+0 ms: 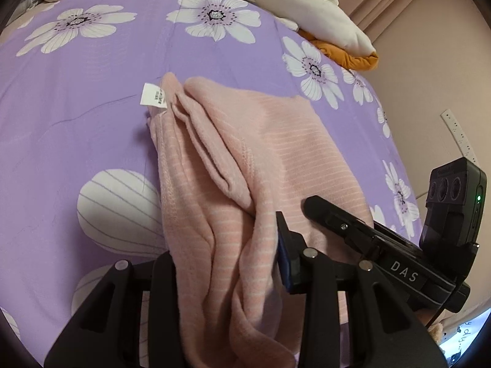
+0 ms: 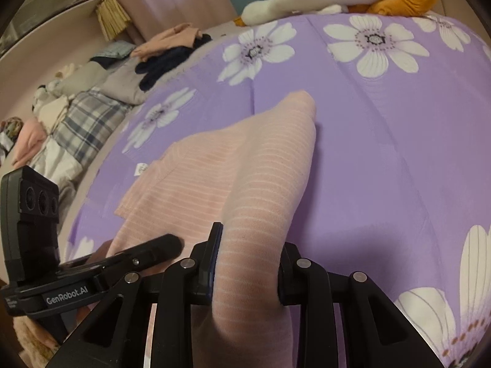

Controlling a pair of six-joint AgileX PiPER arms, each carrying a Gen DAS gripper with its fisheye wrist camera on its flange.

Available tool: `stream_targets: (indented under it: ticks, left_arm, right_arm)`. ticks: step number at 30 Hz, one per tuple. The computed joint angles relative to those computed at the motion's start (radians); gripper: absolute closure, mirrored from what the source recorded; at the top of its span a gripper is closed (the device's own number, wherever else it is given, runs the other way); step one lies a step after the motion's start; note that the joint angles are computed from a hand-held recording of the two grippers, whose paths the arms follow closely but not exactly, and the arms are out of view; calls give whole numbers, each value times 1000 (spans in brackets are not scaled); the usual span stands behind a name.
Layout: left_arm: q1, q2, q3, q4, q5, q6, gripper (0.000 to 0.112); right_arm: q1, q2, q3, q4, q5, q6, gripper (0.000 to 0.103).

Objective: Fold small clothes

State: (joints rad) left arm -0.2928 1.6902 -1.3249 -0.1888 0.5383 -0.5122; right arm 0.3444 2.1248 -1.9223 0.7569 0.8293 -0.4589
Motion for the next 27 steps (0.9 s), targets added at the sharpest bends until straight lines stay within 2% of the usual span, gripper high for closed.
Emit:
stream_targets:
  ticks: [3, 6, 8, 11, 15, 16, 17, 18, 20, 22, 24, 27]
  left_arm:
    - [-6, 8, -4, 24, 19, -39, 70]
    - [-31, 18, -23, 116, 57, -113, 64]
    - [-46, 11, -31, 165, 77, -160, 59]
    - [-76, -21, -22, 258, 92, -252, 58]
    - [-140, -104, 10, 453, 108, -410, 41]
    - [-149, -122, 18, 482, 108, -437, 34]
    - [-162, -148, 27, 518, 112, -472, 27]
    - [-182, -179, 36, 565, 124, -516, 23]
    - [-217, -223, 48, 653, 143, -588, 11]
    - [-257, -242, 37, 725, 190, -626, 10]
    - [-320, -252, 14, 822, 282, -675, 10]
    - [-365, -285, 24, 870, 315, -724, 10]
  right_arm:
    - [-2, 6, -10, -24, 20, 40, 73]
    - [-5, 5, -3, -29, 27, 52, 71]
    - [-3, -3, 6, -46, 23, 74, 62]
    - [6, -41, 47, -99, -18, 116, 50]
    - [4, -131, 144, -111, -83, 106, 48]
    - [6, -156, 167, -130, -104, 118, 42]
    - [8, -178, 187, -144, -121, 125, 30]
    - [8, -212, 224, -141, -150, 115, 26]
    - [4, -248, 262, -117, -182, 83, 24]
    - [1, -286, 301, -92, -206, 56, 24]
    - [5, -314, 329, -95, -227, 47, 24]
    - [21, -341, 355, -153, -260, 85, 24]
